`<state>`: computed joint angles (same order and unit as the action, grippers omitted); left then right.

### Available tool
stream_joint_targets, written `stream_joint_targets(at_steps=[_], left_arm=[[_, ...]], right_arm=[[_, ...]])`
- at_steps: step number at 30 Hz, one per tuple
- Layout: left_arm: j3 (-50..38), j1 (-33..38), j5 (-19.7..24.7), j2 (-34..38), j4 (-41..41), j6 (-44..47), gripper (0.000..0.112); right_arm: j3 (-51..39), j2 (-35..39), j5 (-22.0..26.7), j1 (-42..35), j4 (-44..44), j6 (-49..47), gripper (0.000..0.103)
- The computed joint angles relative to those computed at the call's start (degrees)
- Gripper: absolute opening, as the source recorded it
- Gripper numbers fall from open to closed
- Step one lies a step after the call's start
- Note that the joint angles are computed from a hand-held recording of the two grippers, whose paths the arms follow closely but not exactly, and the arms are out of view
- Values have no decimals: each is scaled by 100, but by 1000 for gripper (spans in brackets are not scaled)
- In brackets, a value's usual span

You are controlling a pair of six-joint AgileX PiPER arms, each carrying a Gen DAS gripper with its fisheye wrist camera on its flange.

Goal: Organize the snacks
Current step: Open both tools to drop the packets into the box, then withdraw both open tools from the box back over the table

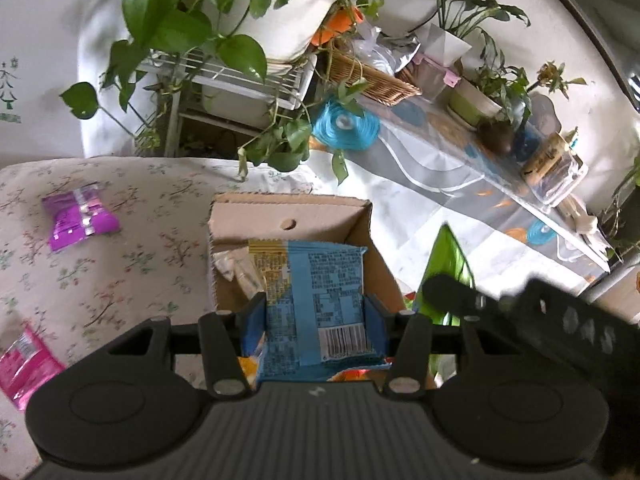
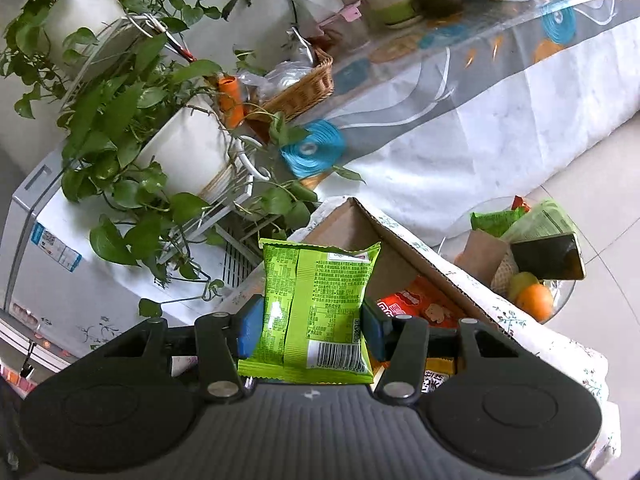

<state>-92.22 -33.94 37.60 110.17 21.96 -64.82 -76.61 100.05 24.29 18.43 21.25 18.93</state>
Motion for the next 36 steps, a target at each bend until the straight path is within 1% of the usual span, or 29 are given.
stream_joint_targets(at_steps=[2, 4, 6, 7, 9, 12, 15, 17, 18, 21, 26, 31, 36], left_arm=[[-312, 41, 143, 250, -22, 76, 49], [-436, 109, 108, 386, -62, 66, 51], [-576, 150, 192, 492, -55, 2, 61], [-631, 145, 268, 522, 26, -71, 63], [-551, 162, 155, 461, 99, -62, 73], [-407, 173, 68, 326, 256, -204, 78], [-306, 204, 87, 216, 175, -67, 79], [-212, 212, 126, 140, 208, 11, 81], [-165, 226, 164, 99, 191, 94, 84], [27, 246, 281, -40, 315, 142, 85], [418, 332, 262, -260, 546, 93, 86], [821, 484, 208, -470, 578, 143, 86], [1282, 673, 60, -706, 557, 200, 87]], right_arm=[[-42, 46, 4, -8, -161, 269, 58], [-103, 114, 101, -40, -235, 468, 58], [-164, 202, 186, -69, -75, 471, 58], [-169, 235, 181, -96, 74, 442, 59], [-187, 275, 202, -153, 277, 390, 62], [-137, 228, 171, -189, 483, 277, 68], [-138, 225, 173, -179, 593, 149, 72], [-171, 246, 219, -162, 575, 137, 73], [-178, 249, 230, -150, 574, 118, 73], [-228, 288, 270, -121, 677, -62, 75], [-353, 354, 367, 7, 531, -133, 78], [-487, 442, 457, 127, 384, -184, 79], [-684, 570, 564, 277, 135, -68, 80]])
